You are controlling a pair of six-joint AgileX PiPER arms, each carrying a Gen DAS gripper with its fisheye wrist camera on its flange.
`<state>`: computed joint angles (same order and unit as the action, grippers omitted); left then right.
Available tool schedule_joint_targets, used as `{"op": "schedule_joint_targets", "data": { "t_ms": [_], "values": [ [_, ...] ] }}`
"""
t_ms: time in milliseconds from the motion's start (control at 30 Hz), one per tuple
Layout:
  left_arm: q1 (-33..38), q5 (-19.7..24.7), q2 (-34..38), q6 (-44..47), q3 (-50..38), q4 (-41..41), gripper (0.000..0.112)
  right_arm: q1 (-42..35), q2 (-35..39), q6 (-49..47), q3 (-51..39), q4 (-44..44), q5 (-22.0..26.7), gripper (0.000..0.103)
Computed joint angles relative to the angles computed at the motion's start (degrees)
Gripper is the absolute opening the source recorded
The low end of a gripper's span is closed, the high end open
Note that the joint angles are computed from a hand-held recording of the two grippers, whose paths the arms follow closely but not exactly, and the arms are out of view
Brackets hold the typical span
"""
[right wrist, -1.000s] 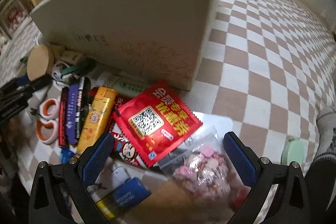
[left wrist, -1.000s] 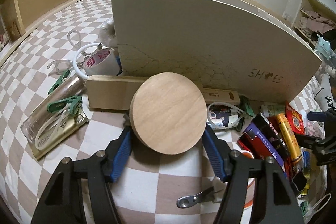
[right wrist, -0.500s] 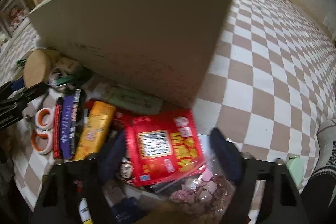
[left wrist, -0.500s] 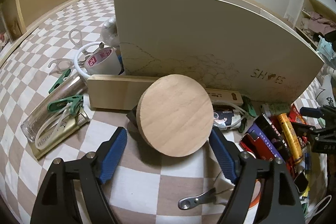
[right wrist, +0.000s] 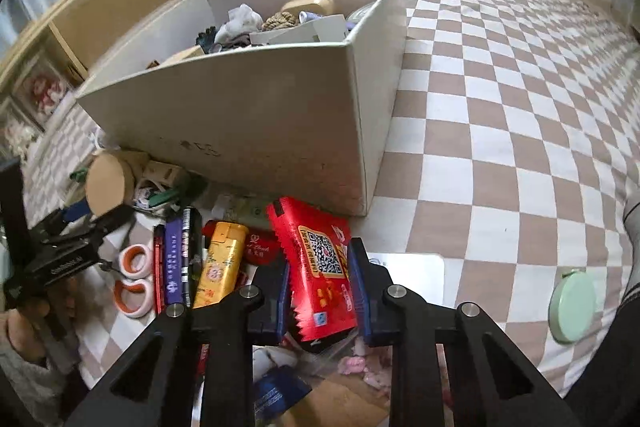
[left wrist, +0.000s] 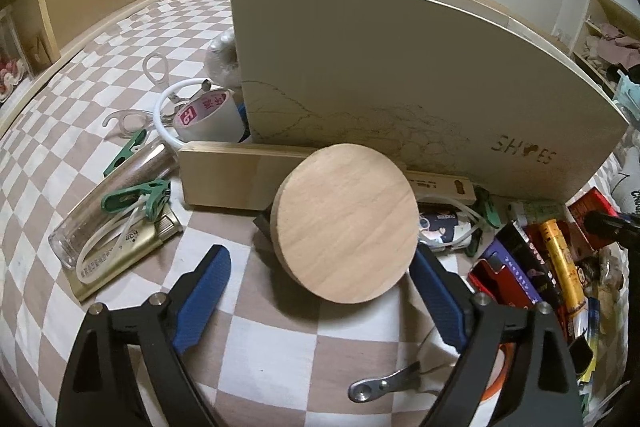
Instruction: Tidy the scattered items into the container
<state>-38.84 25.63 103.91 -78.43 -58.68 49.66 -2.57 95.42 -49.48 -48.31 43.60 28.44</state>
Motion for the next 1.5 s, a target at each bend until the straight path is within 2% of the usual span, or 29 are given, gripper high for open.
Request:
{"op": "schedule_joint_targets", "data": {
  "t_ms": [167,267,400,467,500,533,700,800,933,1233,1333,1500],
  "values": [
    [0.4,0.1,0.2,2.1,-0.7,-2.1,0.092,3.4,0.2,7.1,-2.4,-4.4,0.8,0.026],
    [0.7,0.2,0.3,3.5,-1.1,-3.1,0.093,5.8,1.8,8.4,-2.6,-4.5,-0.9,0.026],
    [0.7,-0.3,0.1,4.8,-1.0,-3.6,0.093,6.0,2.0,7.1,-2.2,-4.1,1.3,0.028],
    [0.6,-1.0,0.0,5.9,-0.8,-4.0,0.095,6.5,1.9,6.8,-2.1,-4.0,1.9,0.048],
    [0.5,-1.4,0.0,6.8,-0.8,-4.4,0.101,6.9,1.7,7.0,-1.7,-4.2,1.7,0.070],
    [0.4,-1.8,-0.1,7.0,-0.6,-4.2,0.103,7.3,1.4,6.6,-1.5,-4.1,1.6,0.079],
    [0.1,-2.2,-0.3,7.2,-0.4,-3.4,0.103,6.2,0.2,3.9,-0.8,-1.6,2.1,0.079],
    [0.9,-2.7,-1.2,8.2,-0.2,-4.1,0.103,3.7,0.5,3.6,-1.7,-0.8,4.0,0.079],
    [1.7,-3.7,-2.4,7.7,0.9,-3.7,0.103,2.0,2.5,4.2,-4.9,-4.0,6.8,0.079],
    [2.5,-5.6,-2.6,10.2,0.6,-5.7,0.103,4.8,6.2,2.6,-8.0,-6.9,9.5,0.079],
    [2.4,-5.8,-2.5,10.4,0.5,-5.8,0.103,6.2,6.4,3.8,-7.9,-9.5,7.9,0.079],
    [2.9,-6.2,-2.2,11.3,0.4,-6.8,0.103,5.7,6.5,11.1,-7.8,-13.9,3.5,0.079]
  ]
}}
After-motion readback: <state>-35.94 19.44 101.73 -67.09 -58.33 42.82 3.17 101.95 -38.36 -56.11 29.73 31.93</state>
